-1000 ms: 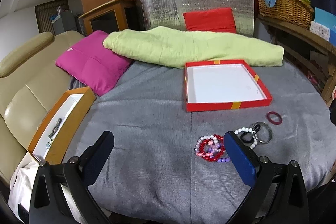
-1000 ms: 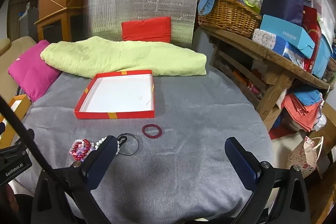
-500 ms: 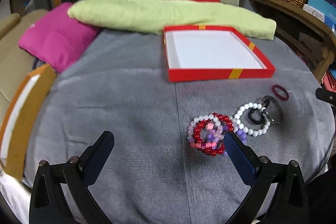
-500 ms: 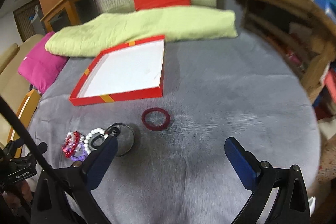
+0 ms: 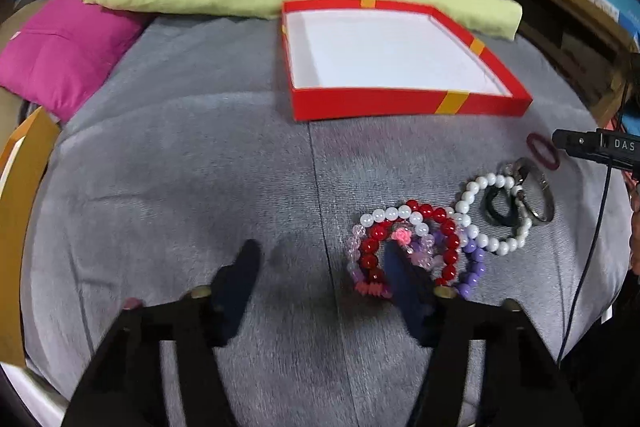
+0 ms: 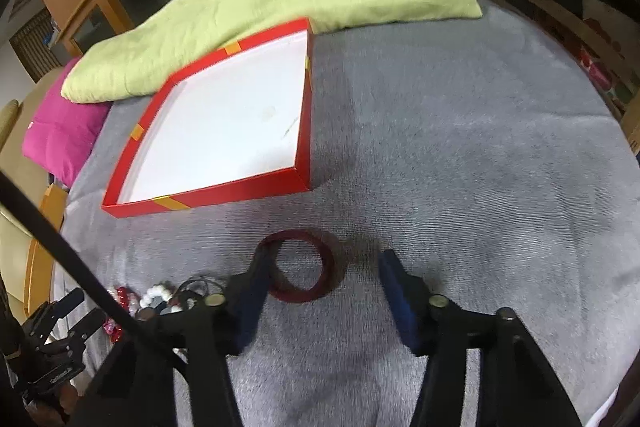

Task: Organize jewelry
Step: 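Grasp the red beaded bracelet with the left tool while the right tool grasps the dark red bangle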

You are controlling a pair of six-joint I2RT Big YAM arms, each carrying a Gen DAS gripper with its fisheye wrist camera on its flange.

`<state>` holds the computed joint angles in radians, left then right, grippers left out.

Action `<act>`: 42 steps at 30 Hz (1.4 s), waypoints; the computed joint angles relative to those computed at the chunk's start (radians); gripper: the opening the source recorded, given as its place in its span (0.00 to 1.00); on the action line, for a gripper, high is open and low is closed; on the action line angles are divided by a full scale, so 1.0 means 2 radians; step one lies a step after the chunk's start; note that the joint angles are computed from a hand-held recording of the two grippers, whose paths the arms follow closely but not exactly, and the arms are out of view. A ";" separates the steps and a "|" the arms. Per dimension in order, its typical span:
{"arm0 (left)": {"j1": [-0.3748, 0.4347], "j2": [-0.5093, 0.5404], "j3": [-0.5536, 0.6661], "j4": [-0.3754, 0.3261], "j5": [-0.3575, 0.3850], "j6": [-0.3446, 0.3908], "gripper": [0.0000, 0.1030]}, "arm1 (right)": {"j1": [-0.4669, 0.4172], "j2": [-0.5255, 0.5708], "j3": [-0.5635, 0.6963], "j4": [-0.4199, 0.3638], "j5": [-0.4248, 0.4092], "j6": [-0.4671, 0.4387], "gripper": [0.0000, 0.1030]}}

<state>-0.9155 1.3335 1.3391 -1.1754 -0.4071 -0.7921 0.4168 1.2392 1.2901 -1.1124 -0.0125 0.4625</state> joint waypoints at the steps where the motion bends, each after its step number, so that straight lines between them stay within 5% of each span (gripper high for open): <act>1: 0.005 0.004 0.001 0.003 0.011 0.007 0.52 | -0.002 0.005 0.000 0.000 0.002 -0.004 0.49; 3: 0.012 0.008 0.002 0.009 0.020 0.014 0.49 | -0.003 0.012 0.002 -0.002 0.006 -0.012 0.45; 7: 0.013 0.009 -0.001 0.034 0.030 0.034 0.27 | -0.003 0.016 0.000 0.001 0.009 -0.021 0.33; 14: 0.020 -0.002 -0.012 0.059 0.032 0.034 0.09 | 0.009 0.018 -0.001 0.009 0.035 -0.043 0.13; 25: 0.014 -0.046 -0.040 0.082 -0.007 0.040 0.07 | 0.008 -0.009 -0.016 0.032 0.010 -0.036 0.11; 32: 0.022 -0.050 -0.043 0.073 0.019 0.036 0.07 | 0.005 -0.021 -0.022 0.033 0.001 -0.027 0.11; 33: 0.023 -0.047 -0.042 0.070 0.023 0.034 0.07 | 0.003 -0.019 -0.021 0.030 -0.002 -0.025 0.11; 35: 0.027 -0.043 -0.038 0.066 0.039 0.029 0.27 | -0.001 -0.015 -0.016 0.022 -0.008 -0.019 0.12; 37: 0.028 -0.040 -0.037 0.068 0.039 0.027 0.37 | -0.002 -0.012 -0.013 0.018 -0.010 -0.019 0.26; 40: 0.028 -0.033 -0.034 0.072 0.042 0.036 0.37 | 0.002 -0.005 -0.009 0.014 0.005 -0.023 0.48; 42: 0.030 -0.024 -0.028 0.067 0.047 0.040 0.36 | 0.004 -0.004 -0.011 0.020 0.009 -0.025 0.50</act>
<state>-0.8557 1.2859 1.2823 -1.0410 -0.3131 -0.7120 0.4246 1.2309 1.2687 -1.0723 0.0058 0.4125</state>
